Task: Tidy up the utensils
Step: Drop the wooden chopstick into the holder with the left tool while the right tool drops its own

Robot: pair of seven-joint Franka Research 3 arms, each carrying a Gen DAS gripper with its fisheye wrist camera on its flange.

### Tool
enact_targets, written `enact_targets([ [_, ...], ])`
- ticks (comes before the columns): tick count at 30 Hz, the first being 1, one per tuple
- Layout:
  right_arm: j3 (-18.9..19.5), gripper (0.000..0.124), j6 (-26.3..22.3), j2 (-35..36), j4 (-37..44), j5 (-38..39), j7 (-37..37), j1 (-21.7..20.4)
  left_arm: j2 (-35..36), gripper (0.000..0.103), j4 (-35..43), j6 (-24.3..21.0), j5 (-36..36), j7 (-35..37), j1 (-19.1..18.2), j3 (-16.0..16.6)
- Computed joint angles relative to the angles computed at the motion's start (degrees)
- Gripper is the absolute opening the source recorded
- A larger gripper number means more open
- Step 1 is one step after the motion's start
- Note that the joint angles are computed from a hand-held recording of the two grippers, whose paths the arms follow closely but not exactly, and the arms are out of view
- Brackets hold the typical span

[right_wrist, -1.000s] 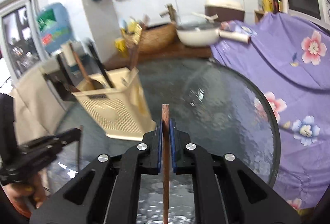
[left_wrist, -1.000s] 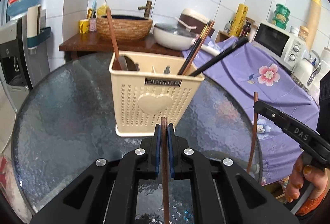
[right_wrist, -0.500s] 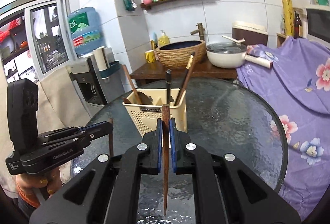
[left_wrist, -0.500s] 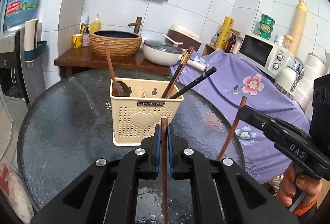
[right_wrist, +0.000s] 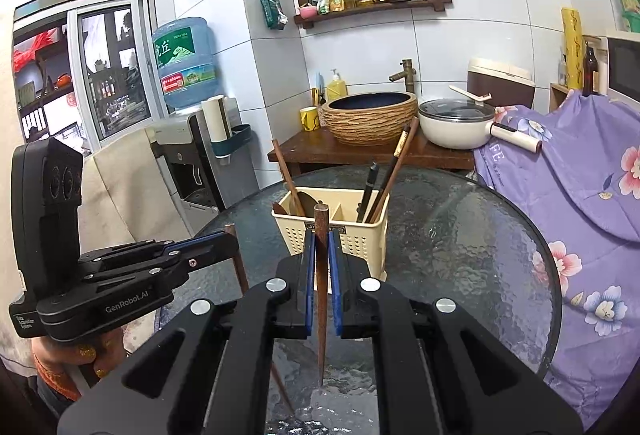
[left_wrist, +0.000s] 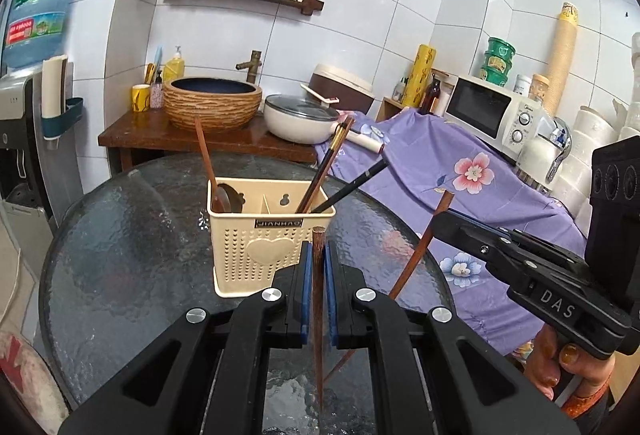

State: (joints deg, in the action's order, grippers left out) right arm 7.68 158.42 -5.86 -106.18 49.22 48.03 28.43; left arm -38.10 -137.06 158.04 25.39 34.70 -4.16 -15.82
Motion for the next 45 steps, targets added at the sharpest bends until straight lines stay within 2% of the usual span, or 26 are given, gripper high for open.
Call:
enact_targets([
  [11, 0.67, 0.008, -0.64, 1.29, 3.34, -3.91, 1.83, -0.08, 0.3, 0.007, 2.3, -1.29, 2.31, 0.78, 1.68, -0.41],
  [19, 0.93, 0.008, -1.46, 3.71, 9.07, -6.31, 3.29, -0.66, 1.6, 0.007, 7.51, -3.79, 5.15, 1.94, 4.34, -0.47],
  [22, 1.18, 0.008, -2.98, 5.97, 13.76, -8.3, 5.18, -1.06, 2.98, 0.006, 10.85, -5.14, 6.9, 1.94, 6.11, -0.93],
  [26, 1.73, 0.008, -4.33, 9.97, 21.78, -12.78, 9.75, -1.43, 5.52, 0.006, 16.67, -6.06, 7.17, 3.17, 6.63, 0.28],
  [32, 1.46, 0.008, -6.18, 18.97, 39.76, -24.16, 19.39, -0.31, 10.48, 0.006, 28.45, -9.86, 12.35, 1.86, 10.55, -1.91],
  [37, -0.63, 0.008, -8.75, 29.26, 56.52, -33.71, 28.3, 2.5, 15.52, 0.006, 34.26, -12.72, 17.24, -1.02, 11.13, -3.14],
  [41, -1.95, 0.008, -10.21, 34.76, 62.15, -37.95, 32.0, 3.77, 18.13, 0.007, 33.69, -13.51, 19.15, -3.26, 9.26, -2.21],
  [45, -1.64, 0.008, -11.17, 36.42, 60.63, -38.16, 33.9, 3.31, 19.61, 0.007, 31.35, -13.14, 18.63, -4.78, 7.26, -0.1],
])
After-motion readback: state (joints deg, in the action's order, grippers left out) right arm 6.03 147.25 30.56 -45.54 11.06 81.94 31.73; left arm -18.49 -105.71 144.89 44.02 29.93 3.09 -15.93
